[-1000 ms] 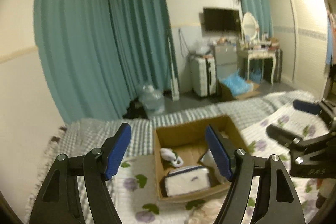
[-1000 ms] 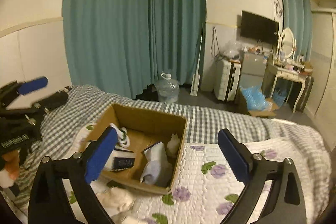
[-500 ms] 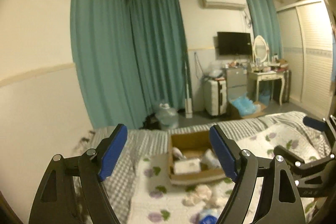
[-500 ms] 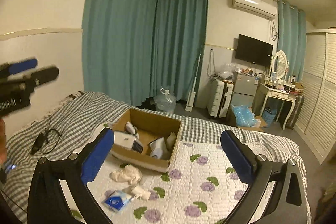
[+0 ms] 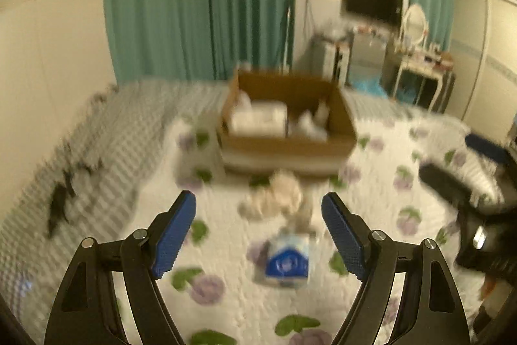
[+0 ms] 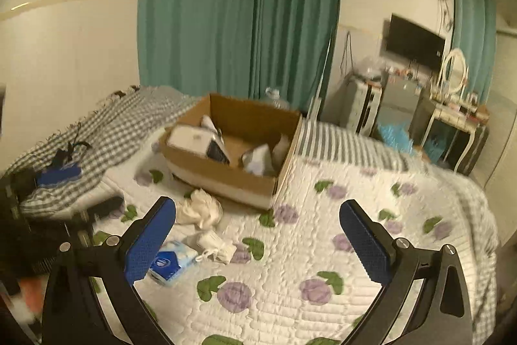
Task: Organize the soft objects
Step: 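Return to the pile and grasp the blue Vinda tissue pack with the left tool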
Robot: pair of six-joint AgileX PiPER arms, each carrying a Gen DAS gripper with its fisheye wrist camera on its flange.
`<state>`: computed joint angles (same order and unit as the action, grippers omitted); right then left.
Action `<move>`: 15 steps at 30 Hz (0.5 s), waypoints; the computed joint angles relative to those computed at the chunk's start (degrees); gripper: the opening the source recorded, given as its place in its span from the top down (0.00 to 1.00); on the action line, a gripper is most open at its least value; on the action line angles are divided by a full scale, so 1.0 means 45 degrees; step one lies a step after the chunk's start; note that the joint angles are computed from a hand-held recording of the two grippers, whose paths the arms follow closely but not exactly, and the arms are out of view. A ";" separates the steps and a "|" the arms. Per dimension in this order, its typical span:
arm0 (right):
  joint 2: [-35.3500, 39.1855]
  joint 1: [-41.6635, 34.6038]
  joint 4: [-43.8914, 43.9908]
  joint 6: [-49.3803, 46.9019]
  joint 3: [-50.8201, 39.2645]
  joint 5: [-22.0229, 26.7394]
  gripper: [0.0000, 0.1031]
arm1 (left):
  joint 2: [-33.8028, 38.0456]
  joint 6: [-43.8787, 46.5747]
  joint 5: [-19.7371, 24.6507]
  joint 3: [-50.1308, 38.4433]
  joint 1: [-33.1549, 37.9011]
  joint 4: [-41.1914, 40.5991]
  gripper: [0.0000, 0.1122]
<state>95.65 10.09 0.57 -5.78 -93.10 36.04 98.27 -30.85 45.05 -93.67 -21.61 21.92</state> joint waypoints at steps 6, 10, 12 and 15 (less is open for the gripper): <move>0.1315 -0.0734 0.1737 -0.1340 0.0397 -0.0638 0.01 | 0.1770 0.0727 -0.0370 0.0768 -0.0097 -0.1124 0.28; 0.2109 -0.1085 0.2761 -0.2000 0.0768 -0.0883 0.01 | 0.2693 0.1144 -0.0290 0.0526 0.0110 -0.1908 0.30; 0.2548 -0.1145 0.2808 -0.2023 0.0647 -0.0717 0.01 | 0.2845 0.1832 -0.0677 0.0569 0.0364 -0.2687 0.38; 0.2898 -0.1053 0.2579 -0.1860 0.0471 -0.0660 0.01 | 0.2954 0.3325 -0.0825 0.0447 0.0649 -0.4058 0.54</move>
